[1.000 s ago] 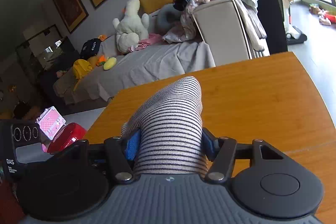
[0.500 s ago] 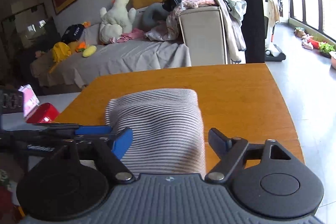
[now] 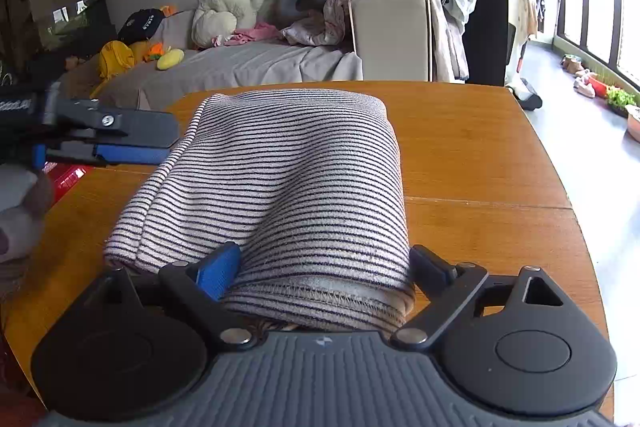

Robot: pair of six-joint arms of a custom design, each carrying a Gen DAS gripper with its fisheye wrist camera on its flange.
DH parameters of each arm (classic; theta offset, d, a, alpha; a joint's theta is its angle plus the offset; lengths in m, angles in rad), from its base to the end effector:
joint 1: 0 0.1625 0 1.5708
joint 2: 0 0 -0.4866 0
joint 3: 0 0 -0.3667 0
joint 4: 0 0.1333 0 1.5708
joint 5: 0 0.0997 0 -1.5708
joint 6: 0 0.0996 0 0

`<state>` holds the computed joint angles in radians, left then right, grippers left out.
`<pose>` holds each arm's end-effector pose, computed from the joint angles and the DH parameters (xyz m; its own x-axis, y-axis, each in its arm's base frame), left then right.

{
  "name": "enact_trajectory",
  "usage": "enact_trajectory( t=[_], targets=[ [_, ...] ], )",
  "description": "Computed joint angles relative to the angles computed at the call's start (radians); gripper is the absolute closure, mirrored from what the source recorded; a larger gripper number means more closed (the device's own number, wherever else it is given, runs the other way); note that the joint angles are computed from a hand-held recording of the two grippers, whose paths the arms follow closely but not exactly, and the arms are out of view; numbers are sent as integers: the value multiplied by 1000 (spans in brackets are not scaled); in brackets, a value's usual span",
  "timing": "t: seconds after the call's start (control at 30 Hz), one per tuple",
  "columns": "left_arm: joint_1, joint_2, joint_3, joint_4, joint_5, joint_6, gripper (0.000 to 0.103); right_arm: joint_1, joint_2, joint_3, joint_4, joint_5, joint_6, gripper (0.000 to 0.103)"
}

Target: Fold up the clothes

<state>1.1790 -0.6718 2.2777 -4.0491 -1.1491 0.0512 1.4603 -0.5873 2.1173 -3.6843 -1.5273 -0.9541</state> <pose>-0.0307 -0.5301 0.1168 -0.9491 0.0890 -0.3020 0.2945 0.5905 -0.7514 0.0753 -0.5698 0.0376 -0.6509 -0.6267 0.4285 -0.7590 0.5502 -0.3482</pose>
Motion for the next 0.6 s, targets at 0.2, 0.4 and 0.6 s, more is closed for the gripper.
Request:
enact_trajectory(
  t=[0.2,0.4,0.6],
  targets=[
    [-23,-8,54,62,-16,-80,19,-24,-2,7,-3,38,28,11],
    [-12,30,50,124,-8,-102,37,-40,-68,15,105,117,99,39],
    [4,25,44,121,-12,-85,40,-50,-76,-11,150,88,133,43]
  ],
)
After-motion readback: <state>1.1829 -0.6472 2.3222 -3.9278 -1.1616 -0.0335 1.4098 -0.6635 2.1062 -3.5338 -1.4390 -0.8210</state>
